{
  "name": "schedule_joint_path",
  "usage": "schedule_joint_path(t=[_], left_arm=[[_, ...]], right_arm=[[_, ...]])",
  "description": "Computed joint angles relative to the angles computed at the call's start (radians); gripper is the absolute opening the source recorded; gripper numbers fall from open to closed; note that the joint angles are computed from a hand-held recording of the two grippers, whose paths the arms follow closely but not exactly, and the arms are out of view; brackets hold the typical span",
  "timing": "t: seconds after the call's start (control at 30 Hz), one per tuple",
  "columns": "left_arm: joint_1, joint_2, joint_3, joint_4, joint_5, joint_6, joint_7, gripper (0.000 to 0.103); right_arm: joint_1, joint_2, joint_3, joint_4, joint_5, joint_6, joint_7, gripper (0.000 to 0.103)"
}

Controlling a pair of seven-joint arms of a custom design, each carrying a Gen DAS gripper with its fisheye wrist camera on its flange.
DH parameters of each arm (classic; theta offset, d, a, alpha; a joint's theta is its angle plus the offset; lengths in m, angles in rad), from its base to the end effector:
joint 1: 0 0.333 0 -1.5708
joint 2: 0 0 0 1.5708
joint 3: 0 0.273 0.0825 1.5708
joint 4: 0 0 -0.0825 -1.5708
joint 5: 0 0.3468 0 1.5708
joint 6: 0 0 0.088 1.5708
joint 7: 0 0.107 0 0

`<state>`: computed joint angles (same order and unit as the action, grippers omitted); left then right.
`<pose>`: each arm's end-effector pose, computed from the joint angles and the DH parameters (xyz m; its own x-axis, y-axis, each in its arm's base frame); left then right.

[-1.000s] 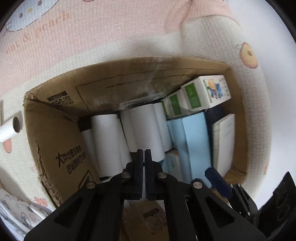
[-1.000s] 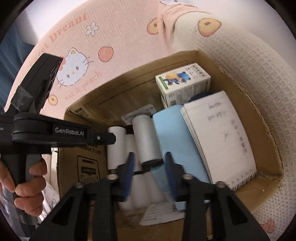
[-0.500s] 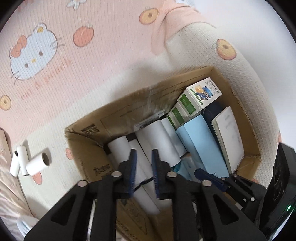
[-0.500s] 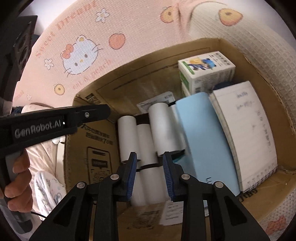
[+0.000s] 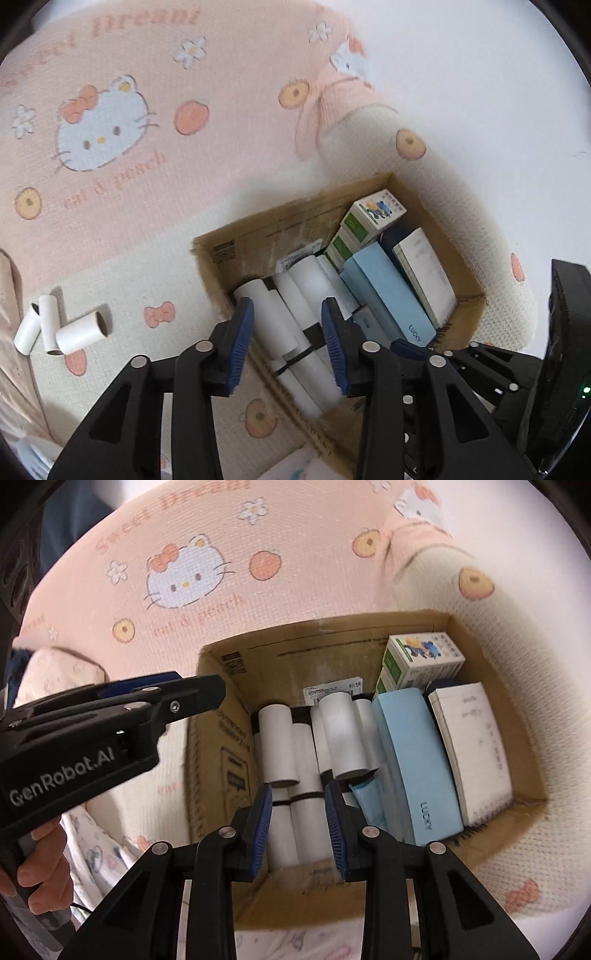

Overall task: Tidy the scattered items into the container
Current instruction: 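Withdraw both grippers from the box back toward the remaining tubes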

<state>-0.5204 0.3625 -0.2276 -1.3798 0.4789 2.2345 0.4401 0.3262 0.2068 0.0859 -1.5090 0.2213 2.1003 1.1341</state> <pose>0.5080 -0.4173 0.5356 0.1440 -0.9627 0.2290 -0.8109 -0.2475 -0.5303 0.5600 0.2509 0.5503 0.7035 -0.7082 -0.0595 -0.6593 -0.6190 -0.4268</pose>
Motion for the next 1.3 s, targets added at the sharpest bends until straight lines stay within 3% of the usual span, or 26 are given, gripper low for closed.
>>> schedule_joint_path(t=[0.13,0.37,0.47,0.63,0.8,1.07,1.2,1.3], left_arm=[[-0.016,-0.107,0.001,-0.135,0.087,0.017,-0.058,0.050],[0.014,-0.287,-0.051,-0.363,0.204,0.071,-0.160,0.053],[0.033,-0.350,-0.070,-0.434,0.232,0.079,-0.206,0.054],[0.089,-0.472,-0.085,-0.609,0.194,0.203,-0.282,0.057],[0.136,-0.560,-0.102,-0.729,0.165,0.214,-0.316,0.058],[0.209,-0.724,-0.094,-1.044,0.106,0.386,-0.412,0.059],[0.258,-0.758,-0.075,-1.195,0.075,0.506,-0.439,0.060],[0.333,-0.761,-0.084,-1.256,0.102,0.549,-0.468,0.060]], right_arm=[[0.027,-0.083,0.006,-0.098,-0.064,0.053,0.031,0.026],[0.057,-0.220,0.032,-0.281,-0.189,0.166,0.123,0.026],[0.061,-0.266,0.042,-0.340,-0.180,0.179,0.123,0.026],[0.072,-0.353,0.062,-0.459,-0.186,0.265,0.106,0.026],[0.110,-0.414,0.075,-0.555,-0.085,0.345,0.003,0.026],[0.170,-0.389,0.103,-0.612,0.003,0.442,-0.087,0.027],[0.191,-0.342,0.136,-0.627,-0.065,0.500,-0.094,0.027],[0.214,-0.290,0.146,-0.620,-0.095,0.534,-0.115,0.027]])
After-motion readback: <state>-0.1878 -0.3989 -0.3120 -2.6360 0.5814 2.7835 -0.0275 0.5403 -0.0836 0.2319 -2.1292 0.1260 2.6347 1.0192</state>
